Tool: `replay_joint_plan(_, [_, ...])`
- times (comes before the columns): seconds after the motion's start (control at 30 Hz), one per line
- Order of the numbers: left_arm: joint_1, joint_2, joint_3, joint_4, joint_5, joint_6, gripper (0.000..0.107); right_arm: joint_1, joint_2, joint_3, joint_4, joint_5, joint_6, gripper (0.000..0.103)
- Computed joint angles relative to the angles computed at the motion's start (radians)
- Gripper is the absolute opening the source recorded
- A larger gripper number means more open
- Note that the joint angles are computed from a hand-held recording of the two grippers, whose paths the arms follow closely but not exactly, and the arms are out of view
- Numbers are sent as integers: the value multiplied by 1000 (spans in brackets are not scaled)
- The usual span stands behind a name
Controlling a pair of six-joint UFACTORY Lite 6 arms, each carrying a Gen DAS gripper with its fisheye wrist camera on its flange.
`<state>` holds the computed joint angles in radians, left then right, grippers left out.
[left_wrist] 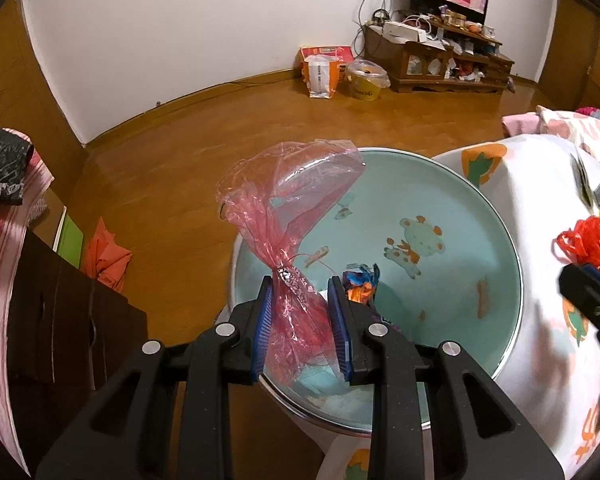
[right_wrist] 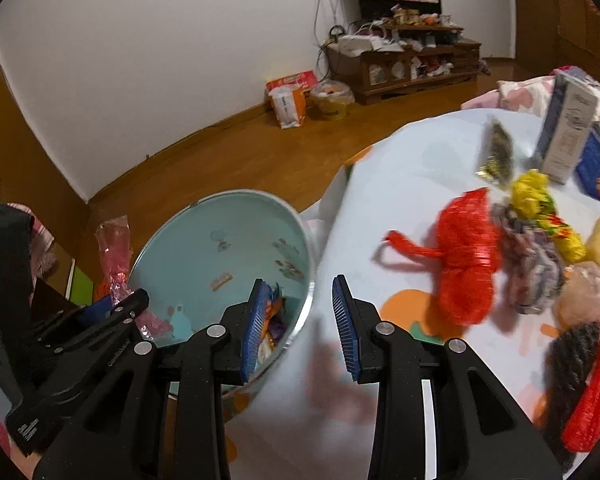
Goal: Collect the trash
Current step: 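Open both grippers to drop the candy wrapper and pink bag into the bin, then move both grippers back to the trash on the table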
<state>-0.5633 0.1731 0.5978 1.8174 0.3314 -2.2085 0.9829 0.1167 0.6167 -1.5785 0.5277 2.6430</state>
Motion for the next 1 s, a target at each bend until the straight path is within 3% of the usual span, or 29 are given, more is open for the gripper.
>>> replay_joint_plan(0.1, [-17, -1, -5, -7, 9, 10, 30, 48, -65, -55, 57, 54, -10, 38])
replay_joint_plan(0.17, [-34, -13, -10, -31, 17, 30, 31, 88, -105, -84, 105, 97, -20, 46])
replay_joint_plan(0.23, [-63, -38, -21, -79, 31, 61, 38, 120, -144, -110, 151, 135, -40, 49])
replay_joint_plan(0.3, [-92, -68, -32, -129, 59, 93, 53, 163, -198, -142, 208, 184, -59, 54])
replay_joint_plan(0.43, [-159, -145, -61, -228, 124, 160, 59, 260, -316, -200, 317, 305, -91, 70])
replay_joint_plan(0.7, [-302, -272, -91, -405, 201, 265, 68, 444, -509, -309, 515, 501, -106, 74])
replay_joint_plan(1.0, [-513, -306, -59, -531, 307, 306, 71, 720, -675, -406, 744, 735, -20, 74])
